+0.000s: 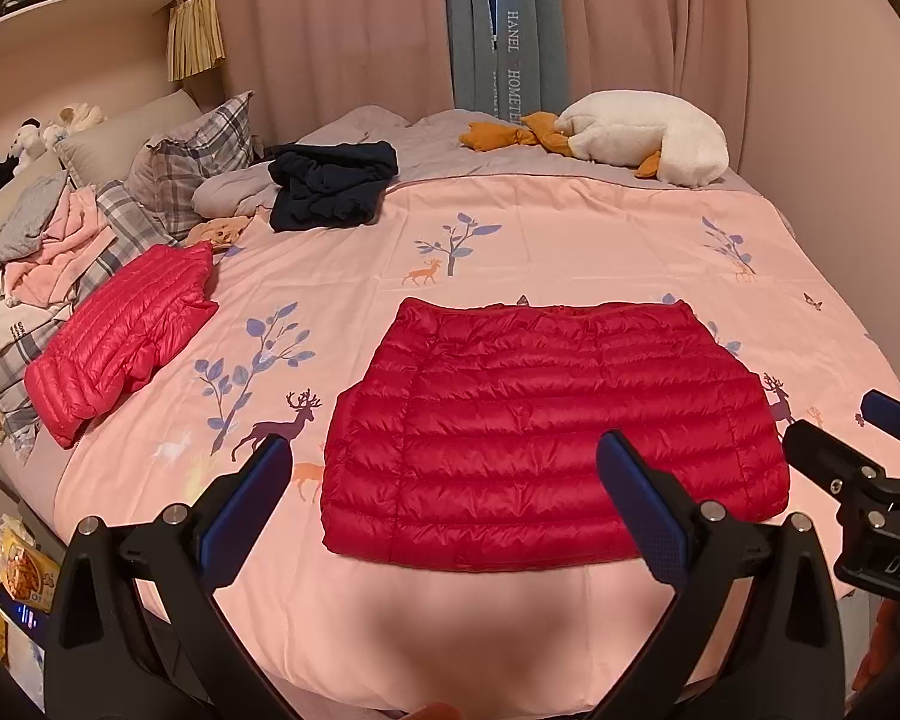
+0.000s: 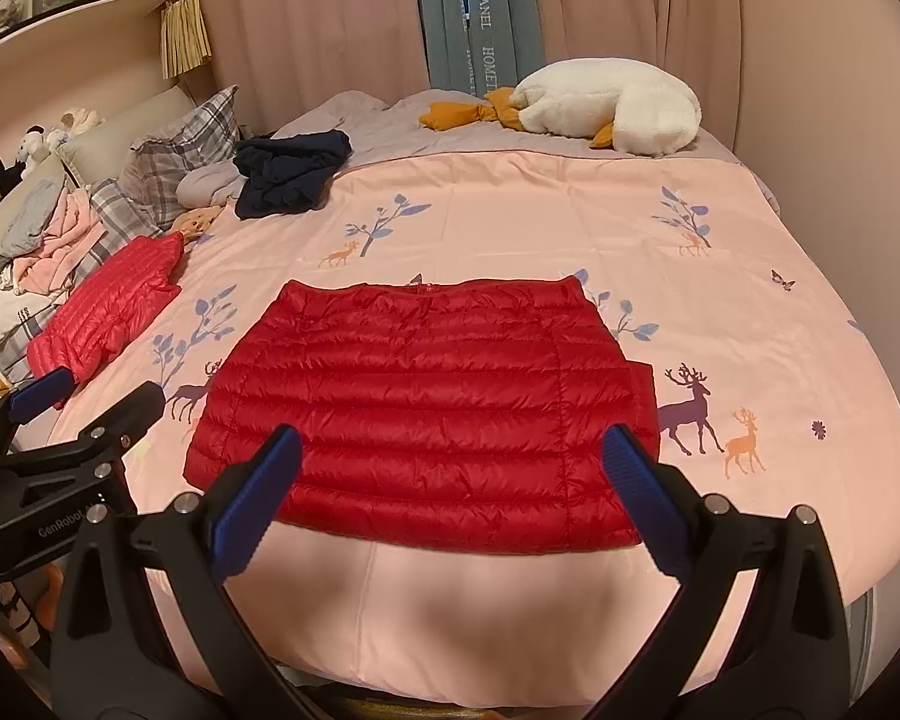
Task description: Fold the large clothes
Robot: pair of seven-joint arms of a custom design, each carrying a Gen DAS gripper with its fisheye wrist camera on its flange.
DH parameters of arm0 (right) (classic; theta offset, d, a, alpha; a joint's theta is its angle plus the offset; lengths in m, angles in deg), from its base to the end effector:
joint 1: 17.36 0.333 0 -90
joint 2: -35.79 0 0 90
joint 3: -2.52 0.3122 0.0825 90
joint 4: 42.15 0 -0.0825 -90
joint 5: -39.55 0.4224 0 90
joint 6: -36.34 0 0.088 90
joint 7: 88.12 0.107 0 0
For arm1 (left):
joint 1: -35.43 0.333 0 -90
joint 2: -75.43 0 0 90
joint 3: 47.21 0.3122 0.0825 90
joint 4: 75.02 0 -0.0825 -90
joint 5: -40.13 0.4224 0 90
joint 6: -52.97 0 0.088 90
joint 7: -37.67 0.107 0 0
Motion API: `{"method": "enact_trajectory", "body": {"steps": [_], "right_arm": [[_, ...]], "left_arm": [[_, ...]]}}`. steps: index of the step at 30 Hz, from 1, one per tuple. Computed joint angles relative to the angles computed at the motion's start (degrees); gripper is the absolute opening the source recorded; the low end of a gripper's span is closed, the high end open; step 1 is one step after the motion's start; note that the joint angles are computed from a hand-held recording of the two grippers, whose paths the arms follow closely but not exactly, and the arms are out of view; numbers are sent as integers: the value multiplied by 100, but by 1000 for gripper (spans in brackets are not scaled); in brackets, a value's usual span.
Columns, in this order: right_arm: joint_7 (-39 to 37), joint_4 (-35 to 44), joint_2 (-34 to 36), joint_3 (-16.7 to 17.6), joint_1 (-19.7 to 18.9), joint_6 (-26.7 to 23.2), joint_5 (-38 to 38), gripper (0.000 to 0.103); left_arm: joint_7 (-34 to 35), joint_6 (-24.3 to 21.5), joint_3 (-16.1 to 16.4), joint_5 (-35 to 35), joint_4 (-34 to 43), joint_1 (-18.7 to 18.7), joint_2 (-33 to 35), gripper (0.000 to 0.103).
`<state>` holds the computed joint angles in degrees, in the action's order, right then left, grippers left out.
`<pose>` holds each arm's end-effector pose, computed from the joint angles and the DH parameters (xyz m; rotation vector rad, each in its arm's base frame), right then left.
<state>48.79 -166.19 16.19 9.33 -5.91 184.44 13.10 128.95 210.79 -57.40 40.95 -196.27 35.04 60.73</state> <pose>0.5084 0.1840 0.6091 -1.5344 1.8623 -0.7295 0.5572 -0.1142 0.6139 -1.4852 1.8797 -0.8254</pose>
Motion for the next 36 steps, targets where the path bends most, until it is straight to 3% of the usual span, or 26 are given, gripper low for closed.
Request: {"method": "enact_trajectory", "body": {"steps": [36], "right_arm": [[-2, -50, 37, 18, 26, 94, 4, 101]], "left_arm": [[-4, 16, -17, 83, 44, -10, 6, 102]]}}
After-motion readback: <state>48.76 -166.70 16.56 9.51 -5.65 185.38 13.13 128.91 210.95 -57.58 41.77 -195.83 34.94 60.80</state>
